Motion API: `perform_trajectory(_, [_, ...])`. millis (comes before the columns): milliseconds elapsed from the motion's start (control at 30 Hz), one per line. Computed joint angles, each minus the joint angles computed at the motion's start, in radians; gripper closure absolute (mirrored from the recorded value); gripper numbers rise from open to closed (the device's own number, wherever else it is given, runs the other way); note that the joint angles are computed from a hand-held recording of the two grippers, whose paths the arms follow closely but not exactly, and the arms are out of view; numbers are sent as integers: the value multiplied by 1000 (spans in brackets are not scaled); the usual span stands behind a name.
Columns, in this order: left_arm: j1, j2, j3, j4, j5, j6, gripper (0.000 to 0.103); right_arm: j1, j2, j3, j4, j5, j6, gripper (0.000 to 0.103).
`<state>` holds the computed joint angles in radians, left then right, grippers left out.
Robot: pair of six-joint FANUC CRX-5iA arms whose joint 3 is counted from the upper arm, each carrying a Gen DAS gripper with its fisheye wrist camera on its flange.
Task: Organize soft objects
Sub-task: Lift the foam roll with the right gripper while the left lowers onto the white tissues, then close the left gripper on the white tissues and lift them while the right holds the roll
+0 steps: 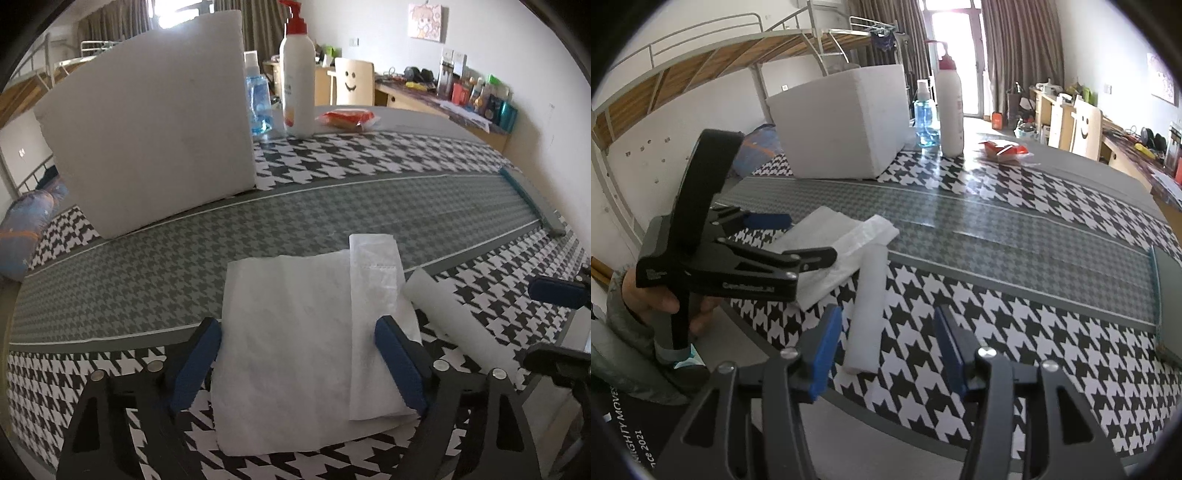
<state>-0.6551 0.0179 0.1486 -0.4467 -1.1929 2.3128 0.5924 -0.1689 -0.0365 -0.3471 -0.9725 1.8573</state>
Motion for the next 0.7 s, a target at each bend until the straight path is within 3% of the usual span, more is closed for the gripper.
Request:
perform_trajectory(133, [3, -13, -16, 15, 21, -8, 26, 27, -21, -32, 48, 44, -56, 30])
perform_trajectory(300, [-2, -22, -23, 5, 37, 3, 60, 84, -37, -80, 164, 102, -178, 27])
perform_trajectory(367, [-3, -27, -30, 7, 52, 0, 83, 97, -33, -85, 183, 108, -207, 27])
perform_trajectory(400, [1, -32, -36, 17, 61, -8, 89, 108, -32, -92, 207, 116, -236, 27])
perform_trajectory(600, [10, -76, -82, 41, 124, -12, 93, 167, -24, -134, 345, 147, -377, 27])
perform_trajectory(700, [2, -97, -93, 26, 134, 0, 93, 172, -18, -129, 348, 141, -399, 28])
